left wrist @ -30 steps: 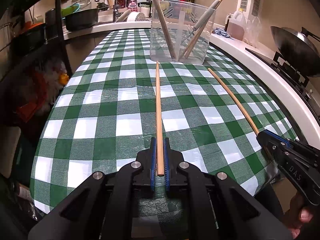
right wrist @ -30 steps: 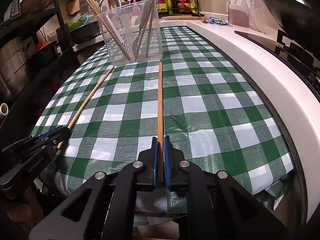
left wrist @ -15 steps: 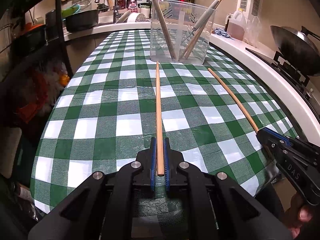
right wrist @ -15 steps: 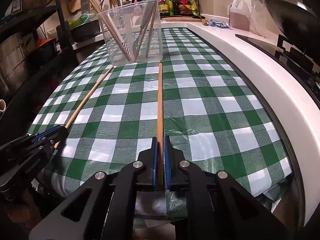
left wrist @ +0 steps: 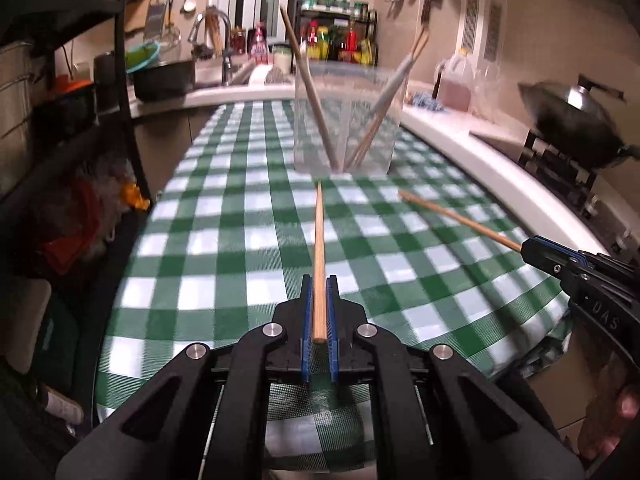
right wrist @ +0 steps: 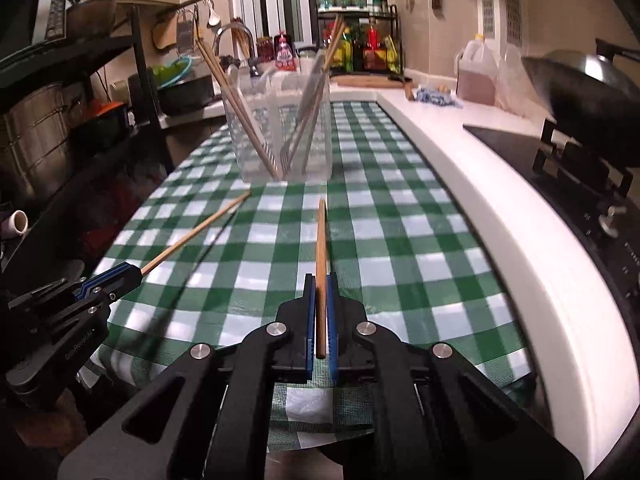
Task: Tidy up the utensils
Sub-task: 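Lift both chopsticks over the clear container with the left and right grippers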
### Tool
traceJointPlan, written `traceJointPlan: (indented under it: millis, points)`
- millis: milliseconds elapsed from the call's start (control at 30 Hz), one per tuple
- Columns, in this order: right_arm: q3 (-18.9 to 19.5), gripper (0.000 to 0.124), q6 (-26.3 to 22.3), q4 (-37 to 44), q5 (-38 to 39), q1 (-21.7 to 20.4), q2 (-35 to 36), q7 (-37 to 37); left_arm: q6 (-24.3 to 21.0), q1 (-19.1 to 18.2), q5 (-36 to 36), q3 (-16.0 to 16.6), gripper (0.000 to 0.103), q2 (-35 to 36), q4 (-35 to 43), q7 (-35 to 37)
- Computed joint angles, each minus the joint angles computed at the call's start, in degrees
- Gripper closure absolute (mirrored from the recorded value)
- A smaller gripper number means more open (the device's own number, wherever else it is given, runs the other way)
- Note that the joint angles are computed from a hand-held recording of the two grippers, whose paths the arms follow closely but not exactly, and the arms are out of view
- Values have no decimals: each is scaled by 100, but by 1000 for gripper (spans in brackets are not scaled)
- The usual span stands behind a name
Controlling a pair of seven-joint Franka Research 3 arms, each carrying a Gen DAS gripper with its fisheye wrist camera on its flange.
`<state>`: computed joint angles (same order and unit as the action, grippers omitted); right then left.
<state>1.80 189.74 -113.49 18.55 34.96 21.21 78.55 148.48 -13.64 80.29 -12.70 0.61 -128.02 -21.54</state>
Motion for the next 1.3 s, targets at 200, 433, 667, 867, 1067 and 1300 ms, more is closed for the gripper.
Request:
traceJointPlan:
  millis: [200,433,667,867,1067,1300]
  points:
    - [703,119,315,-205,-211,-692,-385,-108,-422,-57,571,-168,96,-511,-149,-226]
    - [1844,119,301,-45,-818,-1883,-459,196,-326,85,980,-195,97,-819,-60,-233]
    - [2373,119,49,425,-1056,-2351,-282,286,105,358,1113,-79,97,-974,173,-127]
    - [2751,119,-361,993,-859,-2581,-69,-127,721,588,348,79,97,-855,513,702]
    - [2625,119,-794,1582,-571,-2382,62,-537,1028,804,-590,138,97,-729,850,1717]
    - [2231,119,-1389,2720,-299,-1954,453,-884,1352,1005,-1069,247,97,-443,1448,2393]
